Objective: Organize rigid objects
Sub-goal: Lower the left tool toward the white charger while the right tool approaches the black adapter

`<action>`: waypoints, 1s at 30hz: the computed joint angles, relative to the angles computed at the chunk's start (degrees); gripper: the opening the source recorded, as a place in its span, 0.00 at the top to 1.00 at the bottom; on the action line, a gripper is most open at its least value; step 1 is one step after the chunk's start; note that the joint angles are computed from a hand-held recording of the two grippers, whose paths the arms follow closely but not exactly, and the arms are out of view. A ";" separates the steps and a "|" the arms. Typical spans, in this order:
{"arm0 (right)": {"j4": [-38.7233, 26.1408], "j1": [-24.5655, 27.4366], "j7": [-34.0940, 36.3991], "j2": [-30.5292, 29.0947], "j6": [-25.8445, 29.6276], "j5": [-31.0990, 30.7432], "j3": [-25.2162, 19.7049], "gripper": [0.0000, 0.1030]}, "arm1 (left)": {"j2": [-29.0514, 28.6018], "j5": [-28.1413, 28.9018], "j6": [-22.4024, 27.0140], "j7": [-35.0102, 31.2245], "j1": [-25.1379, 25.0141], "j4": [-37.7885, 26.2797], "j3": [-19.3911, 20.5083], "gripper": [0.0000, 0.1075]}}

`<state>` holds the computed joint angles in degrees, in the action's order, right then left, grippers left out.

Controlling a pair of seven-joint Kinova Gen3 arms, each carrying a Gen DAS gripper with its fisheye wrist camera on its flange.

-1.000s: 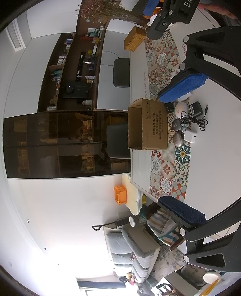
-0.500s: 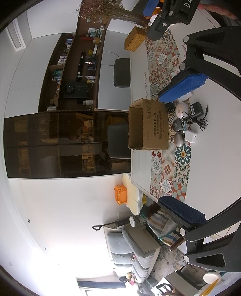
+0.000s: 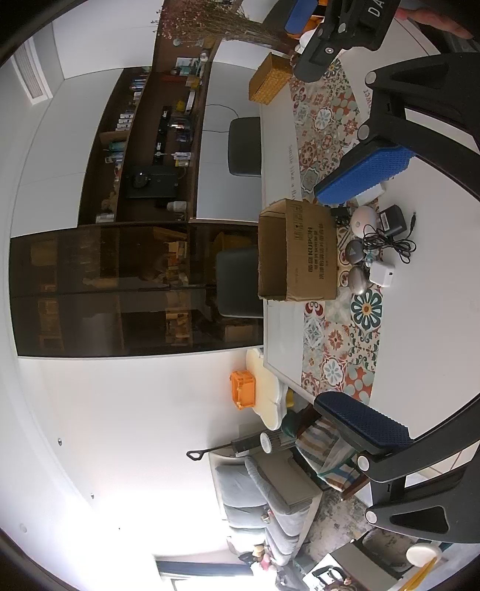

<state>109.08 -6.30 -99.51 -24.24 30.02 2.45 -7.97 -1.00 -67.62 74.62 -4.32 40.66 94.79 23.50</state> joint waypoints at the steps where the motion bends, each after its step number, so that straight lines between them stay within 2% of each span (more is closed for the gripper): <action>1: 0.01 -0.04 -0.02 0.03 -0.08 0.00 -0.03 0.04 | -0.08 0.00 -0.13 0.08 0.00 0.15 -0.02 0.04; 8: 0.06 -0.93 1.03 -0.20 0.35 -0.60 1.11 0.04 | 0.08 0.14 0.00 0.13 0.02 0.09 0.02 0.04; 13: -0.92 -0.82 1.65 1.12 2.06 -0.73 1.26 0.04 | 0.92 5.01 -1.49 -4.35 -1.16 -1.73 -1.58 0.04; 15: -2.00 -0.55 1.26 3.11 4.00 -0.60 0.83 0.04 | 1.31 9.03 -3.08 -7.77 -2.28 -2.42 -2.90 0.04; 19: -4.65 -3.06 3.41 8.08 9.21 -2.70 2.84 0.04 | 2.52 16.25 -5.87 -13.26 -4.77 -2.77 -5.25 0.04; 25: -6.42 -4.38 4.30 14.74 12.75 -3.29 2.56 0.04 | 4.95 22.75 -9.18 -18.62 -7.53 -1.77 -8.48 0.04; 30: -9.45 -5.52 4.89 21.18 15.50 -3.83 2.64 0.04 | 7.09 26.07 -12.95 -22.72 -9.62 -0.69 -10.98 0.04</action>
